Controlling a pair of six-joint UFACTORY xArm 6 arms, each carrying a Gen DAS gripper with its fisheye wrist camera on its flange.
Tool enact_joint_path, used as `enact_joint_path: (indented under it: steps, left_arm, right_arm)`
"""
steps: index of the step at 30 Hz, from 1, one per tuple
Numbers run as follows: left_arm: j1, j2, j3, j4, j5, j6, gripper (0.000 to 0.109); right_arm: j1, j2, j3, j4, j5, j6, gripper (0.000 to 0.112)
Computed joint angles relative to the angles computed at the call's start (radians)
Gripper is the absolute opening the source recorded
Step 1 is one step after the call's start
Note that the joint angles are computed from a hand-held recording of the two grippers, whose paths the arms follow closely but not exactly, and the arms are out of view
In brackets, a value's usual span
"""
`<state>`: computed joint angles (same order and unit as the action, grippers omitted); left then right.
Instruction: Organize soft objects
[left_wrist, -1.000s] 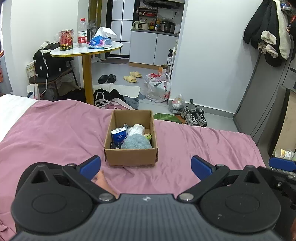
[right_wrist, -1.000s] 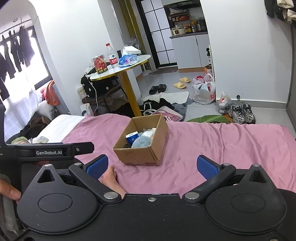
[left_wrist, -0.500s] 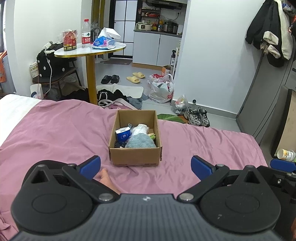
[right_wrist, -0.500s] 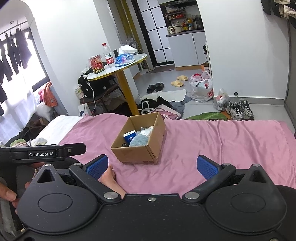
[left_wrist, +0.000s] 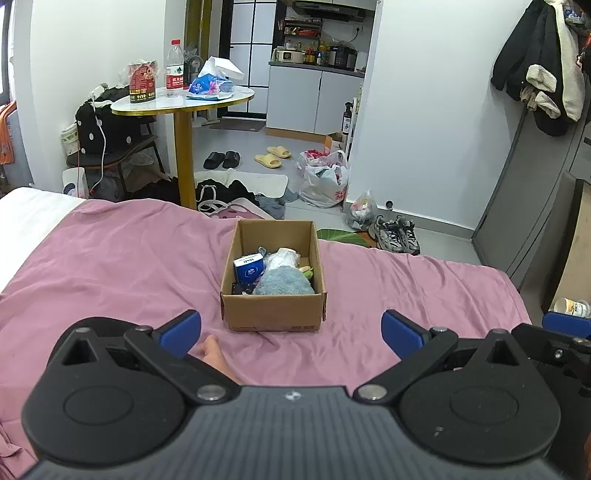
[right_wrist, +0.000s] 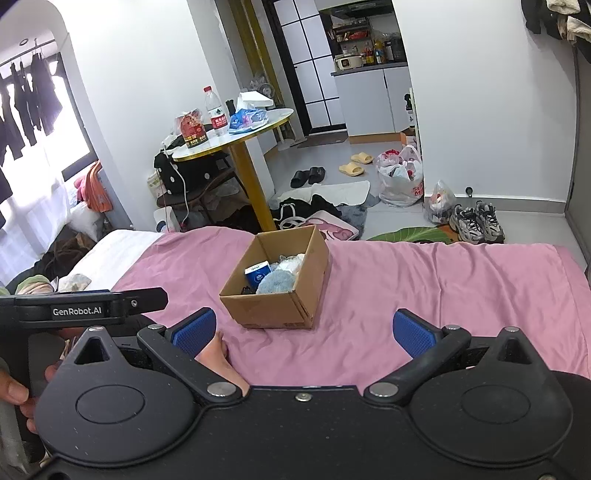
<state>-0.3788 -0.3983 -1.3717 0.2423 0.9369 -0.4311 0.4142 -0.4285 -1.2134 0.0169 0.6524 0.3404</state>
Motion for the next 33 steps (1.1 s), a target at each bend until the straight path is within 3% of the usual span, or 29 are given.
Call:
enact_joint_path:
  steps: [33]
  left_arm:
    - [0.002, -0.028, 0.024, 0.026, 0.008, 0.016, 0.103]
  right_arm:
    - [0.035, 0.028, -0.025, -0.080, 0.013, 0.047, 0.103]
